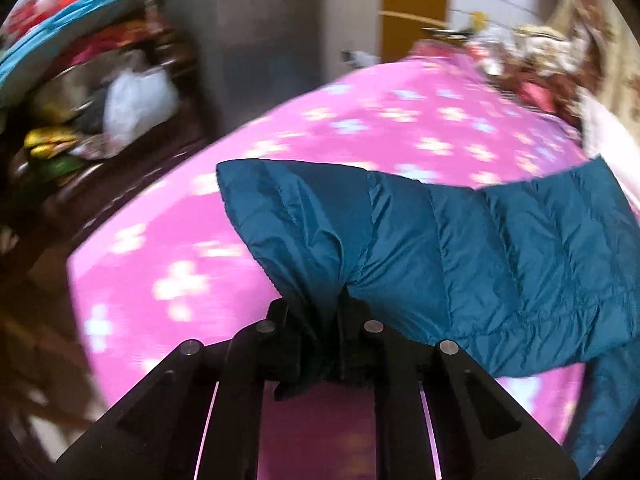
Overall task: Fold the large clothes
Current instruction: 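Grasp the teal jacket's sleeve cuff with the left tool and lift it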
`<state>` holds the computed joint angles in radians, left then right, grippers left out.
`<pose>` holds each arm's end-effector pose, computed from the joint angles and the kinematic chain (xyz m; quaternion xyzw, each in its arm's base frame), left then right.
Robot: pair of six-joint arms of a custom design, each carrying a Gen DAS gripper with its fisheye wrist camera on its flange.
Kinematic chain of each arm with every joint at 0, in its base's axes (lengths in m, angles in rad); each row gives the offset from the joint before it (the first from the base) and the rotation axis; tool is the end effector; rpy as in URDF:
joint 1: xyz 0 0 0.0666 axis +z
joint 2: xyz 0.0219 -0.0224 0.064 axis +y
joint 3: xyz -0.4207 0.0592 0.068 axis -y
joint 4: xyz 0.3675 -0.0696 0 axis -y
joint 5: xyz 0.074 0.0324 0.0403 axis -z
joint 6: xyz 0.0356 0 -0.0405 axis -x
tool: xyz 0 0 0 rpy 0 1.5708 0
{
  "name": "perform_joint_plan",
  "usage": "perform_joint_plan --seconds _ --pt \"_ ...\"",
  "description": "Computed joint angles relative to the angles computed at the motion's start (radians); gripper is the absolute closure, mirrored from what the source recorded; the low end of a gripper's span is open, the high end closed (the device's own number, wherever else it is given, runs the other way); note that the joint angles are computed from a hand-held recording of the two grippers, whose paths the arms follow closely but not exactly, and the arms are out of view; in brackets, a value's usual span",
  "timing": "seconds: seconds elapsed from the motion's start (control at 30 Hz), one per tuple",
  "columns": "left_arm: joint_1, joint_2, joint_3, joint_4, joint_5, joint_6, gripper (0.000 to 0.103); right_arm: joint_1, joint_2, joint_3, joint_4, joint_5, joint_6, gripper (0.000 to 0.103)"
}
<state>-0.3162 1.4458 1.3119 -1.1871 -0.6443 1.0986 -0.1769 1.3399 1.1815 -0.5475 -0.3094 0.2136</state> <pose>0.4117 -0.1126 0.4081 -0.3953 0.8550 0.1620 0.2940 0.4317 -0.0666 0.4276 -0.0810 0.8958 0.0569 0.4334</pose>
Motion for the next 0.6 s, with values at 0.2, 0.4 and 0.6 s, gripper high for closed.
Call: perform_joint_plan --seconds 0.2,0.4,0.6 --pt "0.023 -0.035 0.001 -0.118 -0.042 0.097 0.093 -0.011 0.000 0.003 0.001 -0.005 -0.017 0.000" --pt "-0.116 -0.005 0.169 0.005 -0.114 -0.115 0.093 0.001 -0.049 -0.031 0.046 0.045 0.035 0.000" --pt "-0.258 0.165 0.489 0.140 -0.040 -0.359 0.094 -0.016 -0.028 -0.002 -0.030 0.098 0.091 0.000"
